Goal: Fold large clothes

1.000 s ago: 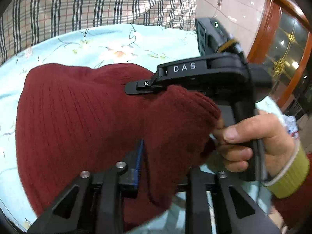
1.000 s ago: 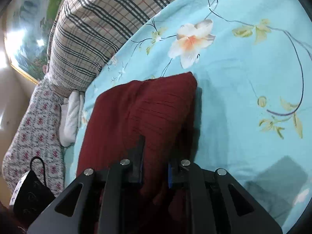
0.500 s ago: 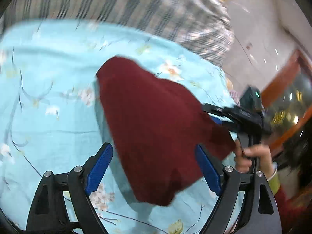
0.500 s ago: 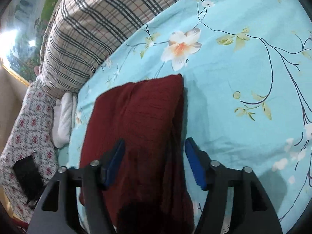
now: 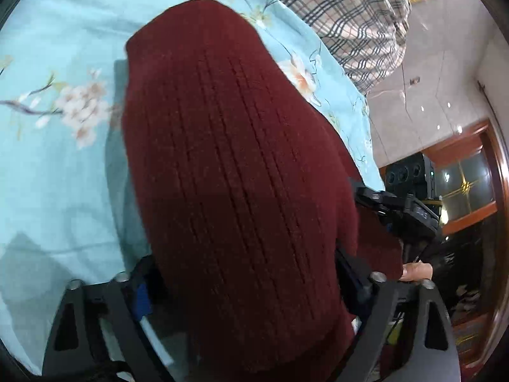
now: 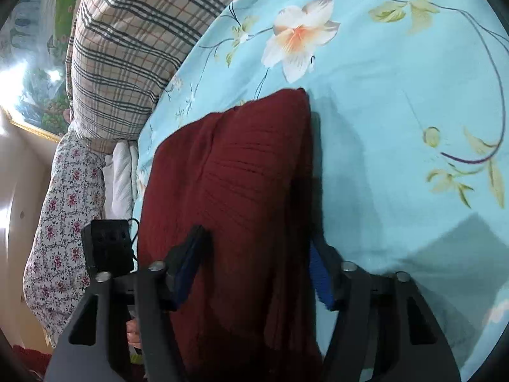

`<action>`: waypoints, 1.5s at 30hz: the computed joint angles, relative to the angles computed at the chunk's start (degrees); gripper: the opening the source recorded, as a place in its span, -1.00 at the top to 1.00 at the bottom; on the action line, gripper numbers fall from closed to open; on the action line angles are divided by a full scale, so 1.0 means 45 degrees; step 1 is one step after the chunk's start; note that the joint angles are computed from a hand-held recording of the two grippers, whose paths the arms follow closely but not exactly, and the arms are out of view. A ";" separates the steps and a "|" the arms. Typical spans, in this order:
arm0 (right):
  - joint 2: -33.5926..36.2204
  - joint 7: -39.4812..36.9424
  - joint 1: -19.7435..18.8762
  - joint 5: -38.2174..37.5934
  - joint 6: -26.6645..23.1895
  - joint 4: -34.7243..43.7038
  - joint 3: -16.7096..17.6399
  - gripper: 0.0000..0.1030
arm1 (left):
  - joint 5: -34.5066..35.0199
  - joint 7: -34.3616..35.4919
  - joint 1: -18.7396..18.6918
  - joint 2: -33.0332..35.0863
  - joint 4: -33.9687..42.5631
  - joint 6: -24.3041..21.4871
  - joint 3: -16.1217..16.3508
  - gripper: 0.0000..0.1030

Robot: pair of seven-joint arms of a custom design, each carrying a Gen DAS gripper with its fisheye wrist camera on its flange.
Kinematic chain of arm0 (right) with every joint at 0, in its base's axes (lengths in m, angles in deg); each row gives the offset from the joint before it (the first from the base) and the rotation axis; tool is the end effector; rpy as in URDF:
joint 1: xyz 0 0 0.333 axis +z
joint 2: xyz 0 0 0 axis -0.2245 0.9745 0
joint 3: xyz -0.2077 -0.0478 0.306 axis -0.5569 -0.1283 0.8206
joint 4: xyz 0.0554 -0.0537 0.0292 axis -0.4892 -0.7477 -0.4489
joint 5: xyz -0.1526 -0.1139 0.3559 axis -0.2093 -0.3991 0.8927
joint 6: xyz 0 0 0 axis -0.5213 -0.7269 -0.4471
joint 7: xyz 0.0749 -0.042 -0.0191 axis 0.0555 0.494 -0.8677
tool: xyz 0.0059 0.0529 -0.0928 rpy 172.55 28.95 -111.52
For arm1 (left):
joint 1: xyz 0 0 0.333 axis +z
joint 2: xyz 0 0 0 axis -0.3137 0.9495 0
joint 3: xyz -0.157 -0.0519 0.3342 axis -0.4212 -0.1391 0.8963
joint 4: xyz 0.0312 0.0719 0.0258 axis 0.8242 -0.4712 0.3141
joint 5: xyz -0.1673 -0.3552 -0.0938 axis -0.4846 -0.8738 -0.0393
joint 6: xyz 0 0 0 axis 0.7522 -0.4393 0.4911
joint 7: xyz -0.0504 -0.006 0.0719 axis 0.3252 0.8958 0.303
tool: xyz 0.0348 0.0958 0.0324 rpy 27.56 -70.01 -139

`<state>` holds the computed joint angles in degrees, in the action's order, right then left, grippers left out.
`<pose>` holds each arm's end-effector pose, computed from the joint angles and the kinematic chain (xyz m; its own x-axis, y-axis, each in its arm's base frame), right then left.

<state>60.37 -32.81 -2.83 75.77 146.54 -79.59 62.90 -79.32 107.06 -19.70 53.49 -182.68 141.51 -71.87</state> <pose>0.6443 0.2469 0.3508 0.2497 -0.5779 -0.7770 -0.9570 -0.0249 -0.2891 0.6287 -0.2543 0.3332 -0.1274 -0.7228 0.6792 -0.9398 -0.1310 -0.3157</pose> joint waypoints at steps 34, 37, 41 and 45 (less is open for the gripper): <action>0.0336 -0.1687 0.3198 0.2509 0.0408 0.0979 0.1159 0.48 | -0.3571 0.3869 -0.0970 -0.6506 -0.6706 0.0825 0.4422 -0.02; 0.0560 -0.1542 0.3116 0.2280 0.0630 0.0996 0.1276 0.47 | -0.5330 0.5342 -0.0734 -0.6327 -0.6798 0.0505 0.4409 -0.17; 0.0601 -0.1627 0.2931 0.2397 0.0662 0.0840 0.1419 0.39 | -0.5247 0.5199 -0.0697 -0.6325 -0.6902 0.0886 0.4173 -0.39; 0.0275 -0.1372 0.2937 0.2172 0.0937 0.0549 0.1355 0.17 | -0.3900 0.4157 -0.0827 -0.6973 -0.7434 0.1297 0.4065 -0.39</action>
